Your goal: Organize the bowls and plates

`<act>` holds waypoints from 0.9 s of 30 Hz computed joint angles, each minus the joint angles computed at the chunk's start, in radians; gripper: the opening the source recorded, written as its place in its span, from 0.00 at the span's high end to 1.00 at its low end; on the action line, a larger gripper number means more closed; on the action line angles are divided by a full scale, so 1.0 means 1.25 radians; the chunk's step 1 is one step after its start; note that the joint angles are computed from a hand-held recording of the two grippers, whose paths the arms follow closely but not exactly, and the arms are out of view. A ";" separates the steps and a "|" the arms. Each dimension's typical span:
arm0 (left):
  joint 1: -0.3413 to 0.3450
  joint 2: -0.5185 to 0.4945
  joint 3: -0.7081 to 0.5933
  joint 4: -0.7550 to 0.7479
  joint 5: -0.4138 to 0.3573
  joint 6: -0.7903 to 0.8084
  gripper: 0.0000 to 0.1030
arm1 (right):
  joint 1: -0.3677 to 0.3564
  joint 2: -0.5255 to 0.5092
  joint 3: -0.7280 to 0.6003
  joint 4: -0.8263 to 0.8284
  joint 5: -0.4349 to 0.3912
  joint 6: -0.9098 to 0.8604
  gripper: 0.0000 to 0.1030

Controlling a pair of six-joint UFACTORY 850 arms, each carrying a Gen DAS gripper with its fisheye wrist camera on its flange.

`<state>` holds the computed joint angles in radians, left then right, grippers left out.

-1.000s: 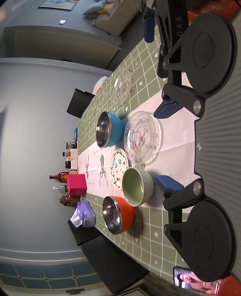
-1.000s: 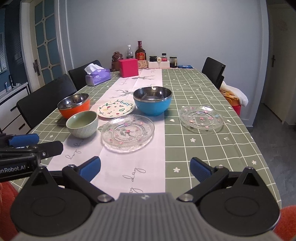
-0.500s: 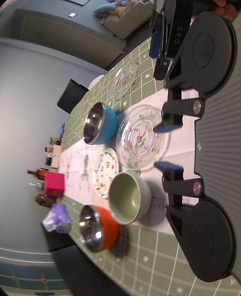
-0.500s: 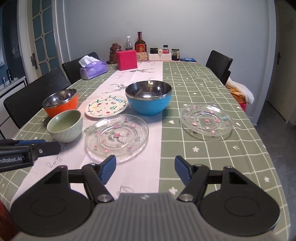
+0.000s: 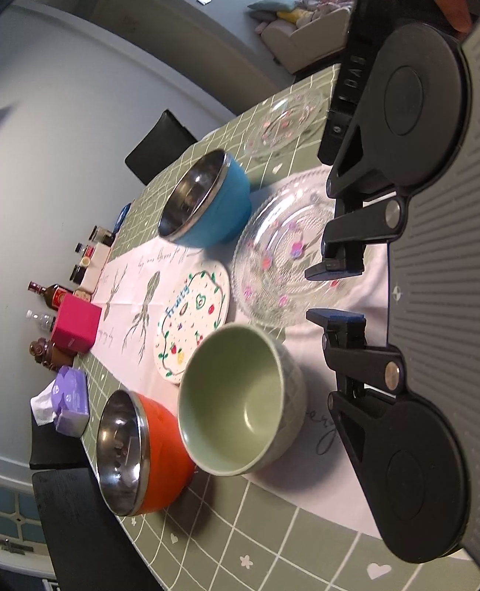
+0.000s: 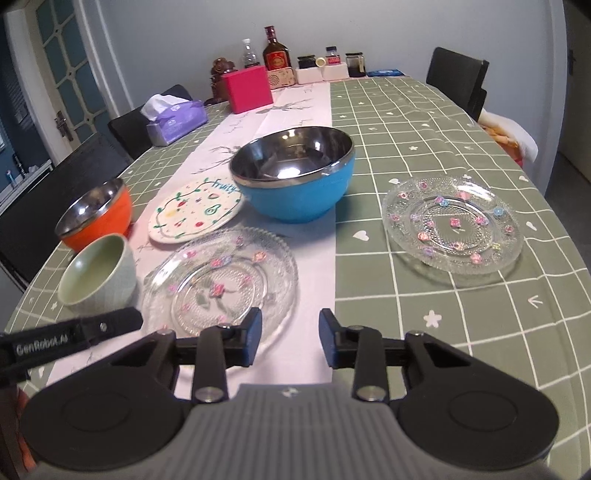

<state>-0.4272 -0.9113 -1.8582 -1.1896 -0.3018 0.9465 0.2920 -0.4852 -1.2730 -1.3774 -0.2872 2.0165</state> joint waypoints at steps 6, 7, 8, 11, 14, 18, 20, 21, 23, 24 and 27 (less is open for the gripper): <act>-0.001 -0.030 -0.036 0.070 0.012 -0.087 0.57 | -0.027 -0.038 -0.035 0.045 0.058 -0.007 0.75; -0.001 -0.034 -0.042 0.081 0.011 -0.100 0.57 | -0.032 -0.042 -0.038 0.055 0.069 -0.005 0.76; -0.002 -0.038 -0.046 0.085 0.009 -0.106 0.57 | -0.036 -0.045 -0.038 0.051 0.079 0.007 0.76; 0.000 -0.045 -0.049 0.025 0.008 -0.070 0.57 | -0.046 -0.048 -0.033 0.004 0.111 0.077 0.79; -0.001 -0.051 -0.053 -0.001 0.011 -0.042 0.57 | -0.048 -0.047 -0.028 -0.066 0.121 0.151 0.81; 0.000 -0.058 -0.061 -0.018 0.006 -0.021 0.72 | -0.050 -0.048 -0.024 -0.197 0.140 0.286 0.88; 0.002 -0.063 -0.065 -0.047 -0.011 0.006 0.78 | -0.050 -0.047 -0.021 -0.239 0.139 0.331 0.88; 0.003 -0.061 -0.062 -0.062 -0.010 0.019 0.79 | -0.051 -0.046 -0.020 -0.265 0.138 0.358 0.89; 0.001 -0.059 -0.057 -0.063 -0.001 0.026 0.83 | -0.052 -0.044 -0.014 -0.337 0.138 0.434 0.90; 0.000 -0.057 -0.054 -0.062 0.006 0.030 0.84 | -0.052 -0.044 -0.013 -0.343 0.138 0.443 0.90; 0.000 -0.052 -0.051 -0.033 -0.006 0.003 0.84 | -0.050 -0.040 -0.013 -0.229 0.134 0.331 0.91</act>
<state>-0.4269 -0.9763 -1.9219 -1.2303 -0.3096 0.9507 0.2299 -0.5346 -1.2887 -1.6637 -0.1197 2.4307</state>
